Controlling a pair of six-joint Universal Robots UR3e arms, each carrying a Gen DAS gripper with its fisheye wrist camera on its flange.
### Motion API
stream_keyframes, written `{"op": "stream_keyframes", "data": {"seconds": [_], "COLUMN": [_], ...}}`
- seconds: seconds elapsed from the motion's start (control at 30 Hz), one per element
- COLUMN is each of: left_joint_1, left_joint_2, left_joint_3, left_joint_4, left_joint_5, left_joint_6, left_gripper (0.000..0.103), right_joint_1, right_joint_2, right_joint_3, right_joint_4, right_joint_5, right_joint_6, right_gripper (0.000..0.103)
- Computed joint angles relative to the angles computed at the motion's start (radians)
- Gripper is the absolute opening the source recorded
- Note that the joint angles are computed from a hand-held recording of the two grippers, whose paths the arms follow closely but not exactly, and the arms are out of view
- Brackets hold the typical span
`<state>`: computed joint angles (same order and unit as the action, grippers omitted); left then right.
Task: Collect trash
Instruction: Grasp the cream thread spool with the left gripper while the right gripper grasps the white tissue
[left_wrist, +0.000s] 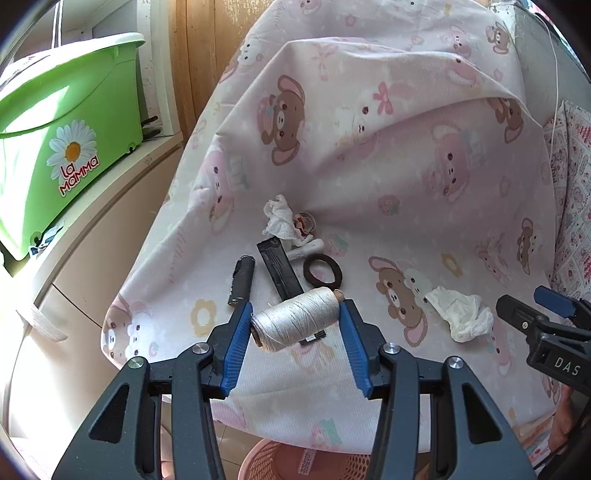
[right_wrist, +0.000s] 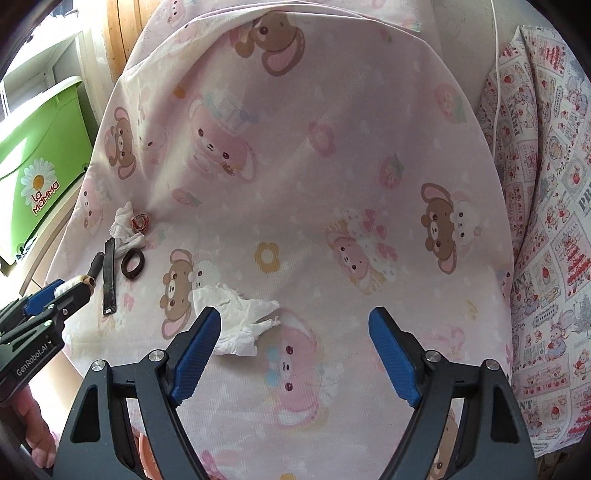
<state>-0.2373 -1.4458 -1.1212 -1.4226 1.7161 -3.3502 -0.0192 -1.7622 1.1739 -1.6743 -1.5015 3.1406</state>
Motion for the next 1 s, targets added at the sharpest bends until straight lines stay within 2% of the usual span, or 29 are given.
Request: {"op": "stream_keyframes", "data": {"seconds": [0.13,0.23,0.33,0.57,0.77,0.83,0.9,0.93,1.0], "left_joint_1": [0.023,0.028,0.054,0.068,0.076,0.079,0.081,0.083,0.09], "left_joint_2": [0.023,0.026,0.027,0.044,0.055,0.059,0.062,0.064,0.069], "left_joint_3": [-0.004,0.002,0.014,-0.004,-0.012,-0.012,-0.011,-0.01,-0.004], "left_joint_4": [-0.006,-0.015,-0.051,-0.057,-0.057,-0.059,-0.06,-0.061,-0.067], "left_joint_5": [-0.015,-0.006,-0.046,-0.053,-0.056,-0.058,-0.057,-0.058,-0.062], "left_joint_6": [0.009,0.013,0.028,0.04,0.049,0.05,0.052,0.052,0.053], "left_gripper": [0.047,0.047,0.047,0.047,0.047,0.047,0.047,0.047,0.047], "right_joint_1": [0.052,0.114,0.183,0.228,0.239,0.244,0.231,0.223,0.198], "right_joint_2": [0.03,0.07,0.11,0.13,0.13,0.124,0.113,0.106,0.074], "right_joint_3": [-0.005,-0.014,-0.019,0.01,0.028,0.037,0.042,0.044,0.067], "right_joint_4": [-0.013,-0.021,-0.036,-0.079,-0.081,-0.092,-0.088,-0.085,-0.103], "right_joint_5": [0.008,-0.029,-0.101,-0.13,-0.135,-0.146,-0.122,-0.112,-0.086], "right_joint_6": [0.004,0.015,0.023,0.034,0.023,0.024,0.014,0.013,0.023], "right_gripper": [0.09,0.09,0.09,0.089,0.063,0.038,0.031,0.023,0.022]}}
